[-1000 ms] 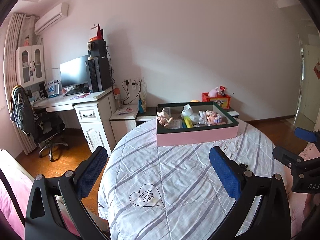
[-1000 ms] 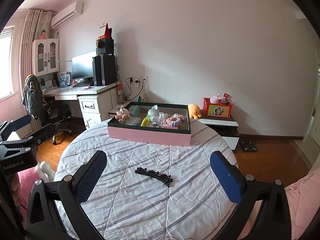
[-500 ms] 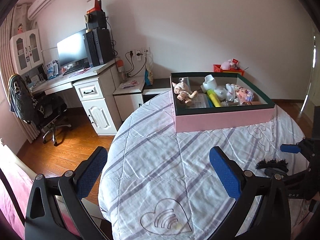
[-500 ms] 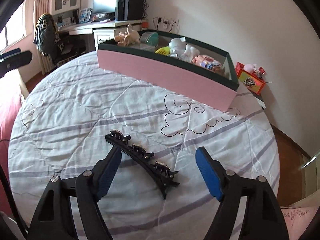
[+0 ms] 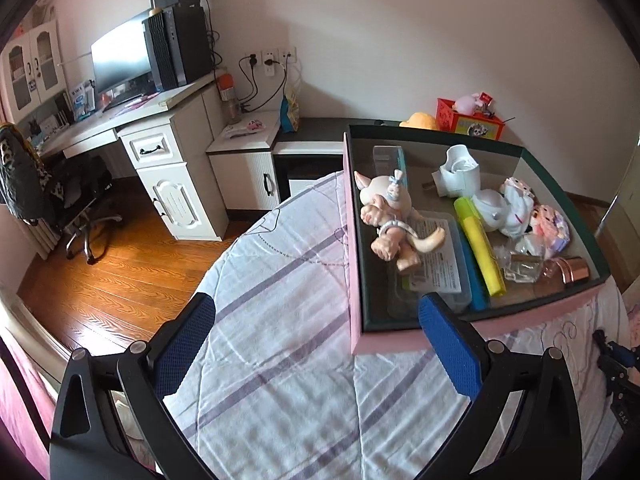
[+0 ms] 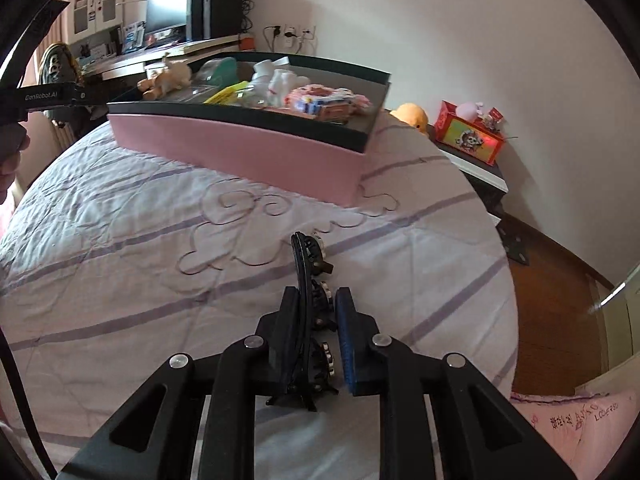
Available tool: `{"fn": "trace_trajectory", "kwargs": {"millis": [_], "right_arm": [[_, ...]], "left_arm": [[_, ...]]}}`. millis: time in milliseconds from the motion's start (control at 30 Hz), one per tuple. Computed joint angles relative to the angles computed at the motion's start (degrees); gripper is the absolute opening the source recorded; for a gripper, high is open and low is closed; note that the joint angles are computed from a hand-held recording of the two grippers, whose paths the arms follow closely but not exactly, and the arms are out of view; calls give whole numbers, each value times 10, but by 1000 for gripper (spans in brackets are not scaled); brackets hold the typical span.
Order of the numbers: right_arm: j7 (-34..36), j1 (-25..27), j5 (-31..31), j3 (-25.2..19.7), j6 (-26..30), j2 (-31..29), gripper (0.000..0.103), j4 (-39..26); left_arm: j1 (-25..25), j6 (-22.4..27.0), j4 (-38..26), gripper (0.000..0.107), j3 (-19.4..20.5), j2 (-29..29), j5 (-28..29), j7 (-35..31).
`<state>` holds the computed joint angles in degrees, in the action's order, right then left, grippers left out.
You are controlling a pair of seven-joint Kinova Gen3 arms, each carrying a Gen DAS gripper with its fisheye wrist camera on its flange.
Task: Organize rigid objects
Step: 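Carry the black hair clip into the pink box and open the right tool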
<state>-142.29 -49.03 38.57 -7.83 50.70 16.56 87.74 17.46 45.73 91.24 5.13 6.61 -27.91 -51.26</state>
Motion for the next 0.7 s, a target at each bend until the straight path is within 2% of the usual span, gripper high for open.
{"fn": "trace_trajectory", "kwargs": {"millis": [67,100,167,200,300,367,433,700], "right_arm": [[-9,8,1,7,-4,-3,19,7],[-11,13,-1,8,-6,-4,19,9],[-11,23,-2,11,-13,-4,19,9],[-8,27,-3,11,-11,-2,19,5],[-2,34,-4,15,-9,6,19,-6],[-3,36,-3,20,-10,12,19,-14],[4,41,-7,22,-12,18,19,-22],[1,44,-14,33,-15,21,19,-29]], "left_arm": [[-4,34,-42,79,0,33,13,-22],[-5,51,-63,75,-1,49,23,-37],[-16,64,-87,57,-1,71,56,-68],[-16,75,-101,54,-6,82,70,-80],[-33,75,-117,32,-6,97,122,-128],[-38,66,-121,12,-6,101,148,-155],[-27,61,-122,5,-12,103,147,-159],[-18,54,-117,5,-24,100,145,-160]]}}
